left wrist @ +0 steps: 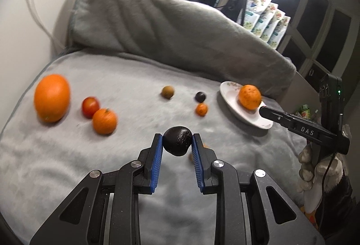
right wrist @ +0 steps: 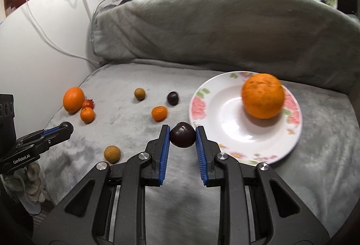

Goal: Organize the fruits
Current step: 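Carry the plum with the right gripper to the plate beside the mandarin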

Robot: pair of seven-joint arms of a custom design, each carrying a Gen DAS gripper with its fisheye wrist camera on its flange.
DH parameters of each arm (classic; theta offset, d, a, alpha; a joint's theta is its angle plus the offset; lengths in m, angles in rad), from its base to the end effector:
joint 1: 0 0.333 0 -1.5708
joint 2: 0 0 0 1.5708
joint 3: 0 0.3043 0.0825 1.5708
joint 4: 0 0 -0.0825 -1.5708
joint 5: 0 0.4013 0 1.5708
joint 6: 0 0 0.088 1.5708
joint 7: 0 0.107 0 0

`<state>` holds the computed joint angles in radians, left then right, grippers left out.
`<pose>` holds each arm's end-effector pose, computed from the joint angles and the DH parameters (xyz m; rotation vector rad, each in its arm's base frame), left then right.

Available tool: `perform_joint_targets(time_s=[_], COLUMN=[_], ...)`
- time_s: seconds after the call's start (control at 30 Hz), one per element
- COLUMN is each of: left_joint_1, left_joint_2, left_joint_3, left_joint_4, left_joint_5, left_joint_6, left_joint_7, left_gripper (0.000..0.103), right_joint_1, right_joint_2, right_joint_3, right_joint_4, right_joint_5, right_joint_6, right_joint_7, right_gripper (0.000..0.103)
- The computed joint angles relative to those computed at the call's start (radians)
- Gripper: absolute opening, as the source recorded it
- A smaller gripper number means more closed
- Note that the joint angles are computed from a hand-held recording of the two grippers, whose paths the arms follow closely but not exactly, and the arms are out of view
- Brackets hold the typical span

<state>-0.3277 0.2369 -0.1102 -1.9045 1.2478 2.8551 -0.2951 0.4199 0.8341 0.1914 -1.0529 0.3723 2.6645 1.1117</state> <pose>0.5690 -0.3188 0.4099 -2.0258 1.4302 -1.0888 0.7149 0.4109 0.4187 -2.0648 0.9780 -0.2422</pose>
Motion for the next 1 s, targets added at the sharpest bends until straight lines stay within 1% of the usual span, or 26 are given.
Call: perform_joint_targets(time_s=[0.1,0.23,0.47,0.57,0.63,0.67,0.87,1.0], left_joint_1=[-0.002,-0.011,-0.043,-0.048,-0.046,-0.041,-0.025,-0.029], left_joint_2=[0.029,0.074,0.164,0.209,0.237,0.259,0.366,0.43], left_joint_3=[0.002,0.011,0.042,0.042,0.034,0.022,-0.034,-0.047], left_joint_4=[0.043,0.1,0.212,0.264,0.296,0.322,0.454,0.542], left_joint_5=[0.002,-0.028,-0.133,-0.209,-0.267,-0.304,-0.484,-0.575], left_joint_6=[0.015,0.041,0.092,0.109,0.116,0.114,0.081,0.052], left_joint_7=[0.027,0.084,0.227,0.318,0.388,0.438,0.681,0.794], left_gripper=[0.024,0.024,0.024,0.024,0.024,0.024,0.024,0.024], right_joint_1=[-0.009,-0.021,-0.034,-0.037,-0.038,-0.038,-0.042,-0.041], right_joint_2=[-0.027,-0.05,-0.052,-0.053,-0.047,-0.044,-0.029,-0.011], right_joint_3=[-0.007,-0.015,-0.027,-0.034,-0.037,-0.038,-0.041,-0.047], right_joint_4=[-0.04,-0.078,-0.087,-0.093,-0.088,-0.083,-0.071,-0.046], right_joint_5=[0.005,0.007,-0.001,-0.009,-0.015,-0.018,-0.031,-0.042], right_joint_6=[0.029,0.054,0.069,0.076,0.073,0.07,0.059,0.043], right_joint_7=[0.006,0.019,0.054,0.068,0.078,0.082,0.098,0.109], right_gripper=[0.024,0.024,0.024,0.024,0.024,0.024,0.024,0.024])
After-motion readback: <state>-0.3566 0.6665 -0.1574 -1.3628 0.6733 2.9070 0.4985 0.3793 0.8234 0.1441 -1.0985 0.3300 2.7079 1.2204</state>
